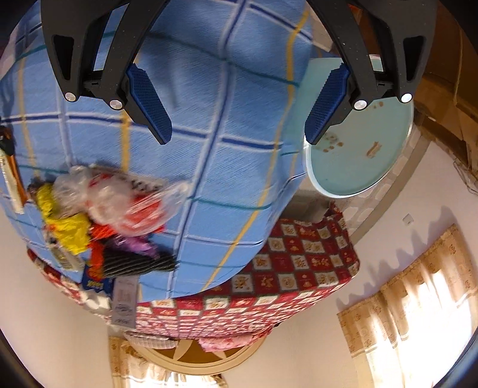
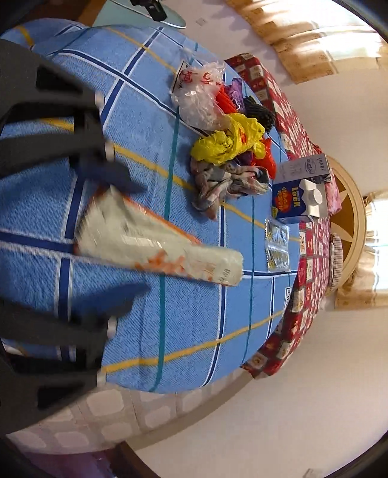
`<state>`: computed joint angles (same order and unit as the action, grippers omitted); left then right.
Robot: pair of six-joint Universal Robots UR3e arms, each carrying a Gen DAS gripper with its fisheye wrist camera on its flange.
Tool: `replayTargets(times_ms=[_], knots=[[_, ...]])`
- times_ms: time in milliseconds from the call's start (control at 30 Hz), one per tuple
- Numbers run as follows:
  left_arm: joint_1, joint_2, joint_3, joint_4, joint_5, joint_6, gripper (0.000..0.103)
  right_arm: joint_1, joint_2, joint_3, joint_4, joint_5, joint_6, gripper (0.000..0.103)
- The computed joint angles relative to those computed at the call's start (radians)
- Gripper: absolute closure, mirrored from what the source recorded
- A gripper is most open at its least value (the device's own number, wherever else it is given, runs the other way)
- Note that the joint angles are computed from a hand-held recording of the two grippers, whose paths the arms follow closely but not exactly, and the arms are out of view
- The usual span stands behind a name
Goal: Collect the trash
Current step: 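Grasp the white snack wrapper with the right gripper while the left gripper grasps the clear plastic bag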
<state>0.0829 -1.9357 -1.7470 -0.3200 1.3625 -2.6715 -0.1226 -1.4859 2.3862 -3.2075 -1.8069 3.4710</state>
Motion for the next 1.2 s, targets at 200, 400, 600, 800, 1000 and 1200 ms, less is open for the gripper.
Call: replayTargets(times_ms=[200, 400, 600, 800, 1000, 1200], knots=[[-0.106, -0.033, 0.07, -0.038, 0.013, -0.069, 0.014, -0.063, -0.034, 0.069, -0.06, 0.071, -0.072, 0.082], [-0.217, -0.12, 0.176, -0.058, 0.069, -0.125, 0.014, -0.123, -0.053, 0.148, -0.185, 0.143, -0.134, 0.084], [-0.281, -0.212, 0.289, -0.121, 0.12, -0.162, 0.015, -0.218, -0.089, 0.232, -0.277, 0.227, -0.179, 0.084], [-0.277, -0.262, 0.387, -0.263, 0.089, -0.147, 0.094, -0.229, -0.084, 0.256, -0.332, 0.269, -0.203, 0.084], [-0.221, -0.151, 0.256, -0.191, 0.027, -0.08, 0.103, -0.168, -0.092, 0.221, -0.32, 0.254, -0.196, 0.084], [-0.153, -0.056, 0.168, -0.158, -0.028, -0.037, 0.103, -0.094, -0.08, 0.163, -0.286, 0.209, -0.181, 0.085]])
